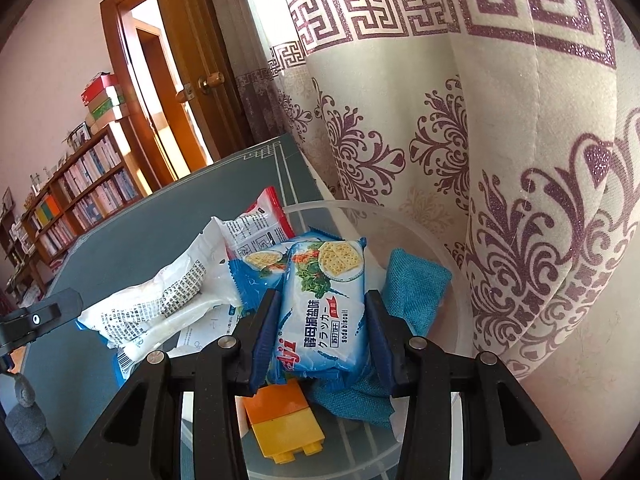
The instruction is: Organize objects
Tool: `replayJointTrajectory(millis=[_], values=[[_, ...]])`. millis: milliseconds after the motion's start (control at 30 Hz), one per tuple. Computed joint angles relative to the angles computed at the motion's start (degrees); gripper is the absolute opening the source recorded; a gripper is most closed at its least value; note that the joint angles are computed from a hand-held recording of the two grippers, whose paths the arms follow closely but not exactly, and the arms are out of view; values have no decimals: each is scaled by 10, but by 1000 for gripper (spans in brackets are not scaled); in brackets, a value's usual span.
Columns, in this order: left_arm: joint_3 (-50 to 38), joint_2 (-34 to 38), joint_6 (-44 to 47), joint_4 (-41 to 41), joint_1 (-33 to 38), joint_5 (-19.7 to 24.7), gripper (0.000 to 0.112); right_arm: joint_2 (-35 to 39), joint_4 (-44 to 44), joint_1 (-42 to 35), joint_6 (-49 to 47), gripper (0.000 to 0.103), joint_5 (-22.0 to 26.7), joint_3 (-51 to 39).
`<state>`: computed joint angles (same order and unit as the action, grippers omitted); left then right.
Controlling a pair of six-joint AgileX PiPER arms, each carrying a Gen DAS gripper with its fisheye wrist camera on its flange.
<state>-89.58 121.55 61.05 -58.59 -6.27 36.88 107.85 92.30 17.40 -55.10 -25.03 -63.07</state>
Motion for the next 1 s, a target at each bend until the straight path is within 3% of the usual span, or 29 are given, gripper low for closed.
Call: replayJointTrajectory(millis=[400,667,900,1000], values=[[-25,39,-48,60,-40,-34,82,3,-10,5,10,44,-6,4],[-23,43,2,63,-35,-61,83,-2,-17,-3,15,44,3,9],[-1,44,104,49,-49,-98,83,0,-13,-5,15,44,2,7],[-6,50,101,65,-56,-100,74,1,-16,-5,16,45,3,8]])
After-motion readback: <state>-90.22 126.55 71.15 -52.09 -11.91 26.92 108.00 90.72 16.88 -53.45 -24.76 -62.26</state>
